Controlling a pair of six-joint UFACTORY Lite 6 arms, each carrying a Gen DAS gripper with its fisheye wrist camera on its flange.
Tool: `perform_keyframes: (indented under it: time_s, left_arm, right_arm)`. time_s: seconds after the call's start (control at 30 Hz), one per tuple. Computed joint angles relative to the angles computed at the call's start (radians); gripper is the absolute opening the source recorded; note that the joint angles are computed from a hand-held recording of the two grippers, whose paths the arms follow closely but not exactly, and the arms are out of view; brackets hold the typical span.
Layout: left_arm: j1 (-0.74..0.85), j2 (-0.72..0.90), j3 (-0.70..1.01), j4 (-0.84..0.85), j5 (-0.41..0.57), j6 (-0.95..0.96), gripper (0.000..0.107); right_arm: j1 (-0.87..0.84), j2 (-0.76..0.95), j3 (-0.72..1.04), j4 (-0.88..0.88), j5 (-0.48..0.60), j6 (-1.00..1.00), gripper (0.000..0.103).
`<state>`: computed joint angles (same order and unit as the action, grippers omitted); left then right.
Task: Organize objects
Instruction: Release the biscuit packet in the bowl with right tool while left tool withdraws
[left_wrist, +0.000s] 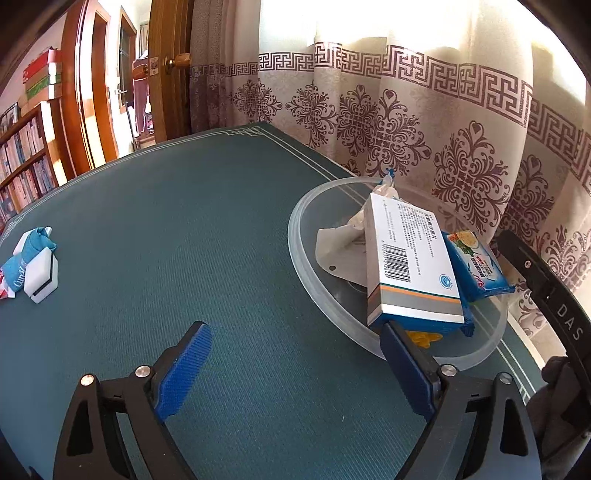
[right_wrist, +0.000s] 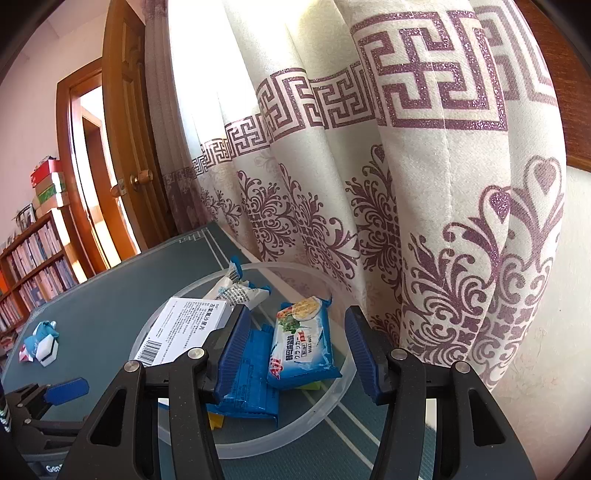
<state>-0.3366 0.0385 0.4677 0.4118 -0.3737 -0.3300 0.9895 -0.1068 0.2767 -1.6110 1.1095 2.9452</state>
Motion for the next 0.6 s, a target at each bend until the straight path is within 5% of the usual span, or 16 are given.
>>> perform_keyframes:
  time_s: [0.6]
  left_arm:
    - [0.094, -0.140, -0.082, 0.079, 0.016, -0.056, 0.095]
  right_arm:
    - [0.002, -0.012, 0.001, -0.001, -0.020, -0.040, 0.055]
